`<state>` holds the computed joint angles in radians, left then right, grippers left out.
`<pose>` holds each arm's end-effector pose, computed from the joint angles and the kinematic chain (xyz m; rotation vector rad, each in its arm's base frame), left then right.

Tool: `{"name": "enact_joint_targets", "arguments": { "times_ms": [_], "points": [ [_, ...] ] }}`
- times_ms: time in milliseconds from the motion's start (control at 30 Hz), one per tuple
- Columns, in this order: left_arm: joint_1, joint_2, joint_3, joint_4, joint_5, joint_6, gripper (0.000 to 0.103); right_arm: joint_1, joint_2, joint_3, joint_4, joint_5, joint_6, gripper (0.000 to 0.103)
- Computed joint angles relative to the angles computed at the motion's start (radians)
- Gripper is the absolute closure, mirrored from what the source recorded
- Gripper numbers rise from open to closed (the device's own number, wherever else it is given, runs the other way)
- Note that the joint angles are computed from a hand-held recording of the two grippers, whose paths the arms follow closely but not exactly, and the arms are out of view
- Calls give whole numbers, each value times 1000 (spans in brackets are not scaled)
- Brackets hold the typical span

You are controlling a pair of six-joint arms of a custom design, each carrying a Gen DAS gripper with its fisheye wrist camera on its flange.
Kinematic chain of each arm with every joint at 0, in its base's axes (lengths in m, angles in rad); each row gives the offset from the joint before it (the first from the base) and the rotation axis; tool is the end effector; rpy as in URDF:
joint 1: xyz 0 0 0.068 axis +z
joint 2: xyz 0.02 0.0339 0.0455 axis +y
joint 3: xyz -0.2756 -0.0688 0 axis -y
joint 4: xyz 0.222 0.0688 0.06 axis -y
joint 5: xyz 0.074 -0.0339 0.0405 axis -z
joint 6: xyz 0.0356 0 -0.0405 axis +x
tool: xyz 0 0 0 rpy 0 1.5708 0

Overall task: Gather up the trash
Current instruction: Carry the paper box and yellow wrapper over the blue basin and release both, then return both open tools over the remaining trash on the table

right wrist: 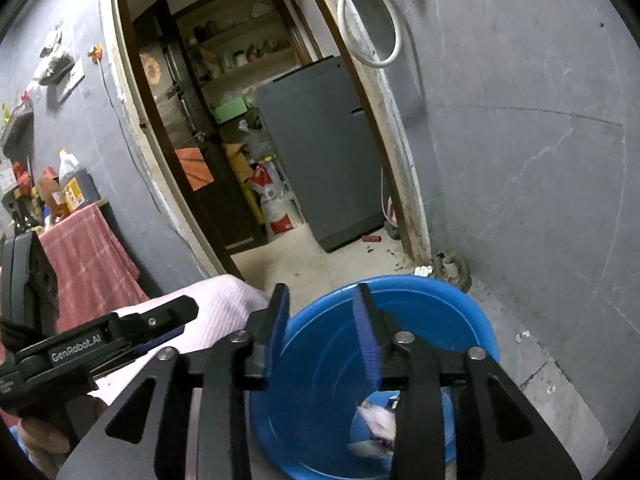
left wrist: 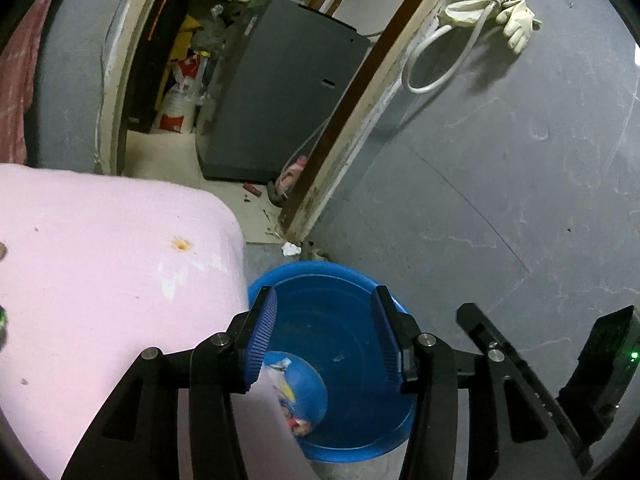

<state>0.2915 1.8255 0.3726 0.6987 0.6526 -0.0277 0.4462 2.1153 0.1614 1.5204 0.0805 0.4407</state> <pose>0.2454 0.0510 0.0968 -0.0315 2.2107 -0.6094 0.2130 0.0987 0.0749 0.0468 2.0358 0.4841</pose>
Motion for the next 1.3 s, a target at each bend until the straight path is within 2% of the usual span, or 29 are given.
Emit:
{"name": "enact_joint_targets", "arguments": {
  "times_ms": [67,100,167,267,300,367,400,467,567,700,933,1133,1300],
  "points": [
    [25,-37,-31,28,-6,7,55,17,-24,-3,-8,28,0,65],
    [39,-54,-48,41,-4,14,55,29,-43,-10,-8,47,-2,57],
    [94,-100,-74,50,18,47,50,50,-71,-19,-7,82,-5,50],
    [173,-180,-112,62,53,61,40,86,-137,-29,-36,124,-19,46],
    [195,-199,-118,62,65,65,38,105,-161,-31,-46,148,-25,40],
    [256,-247,-127,41,103,84,26,137,-192,-34,-55,181,-38,29],
    [292,-273,-129,25,125,96,24,163,-220,-36,-66,207,-47,25],
    [359,-319,-133,-6,165,117,13,208,-264,-33,-90,251,-54,20],
    [479,-368,-137,-22,257,138,4,264,-307,-29,-104,312,-56,0],
    [630,-418,-156,14,351,172,2,355,-372,0,-151,372,-68,0],
    [863,-481,-102,-93,485,283,2,547,-420,94,-218,514,-165,0],
    [1047,-412,-9,-167,578,390,2,691,-369,200,-212,603,-254,0],
    [1162,-290,73,-154,624,436,2,780,-271,310,-186,666,-349,0]
  ]
}}
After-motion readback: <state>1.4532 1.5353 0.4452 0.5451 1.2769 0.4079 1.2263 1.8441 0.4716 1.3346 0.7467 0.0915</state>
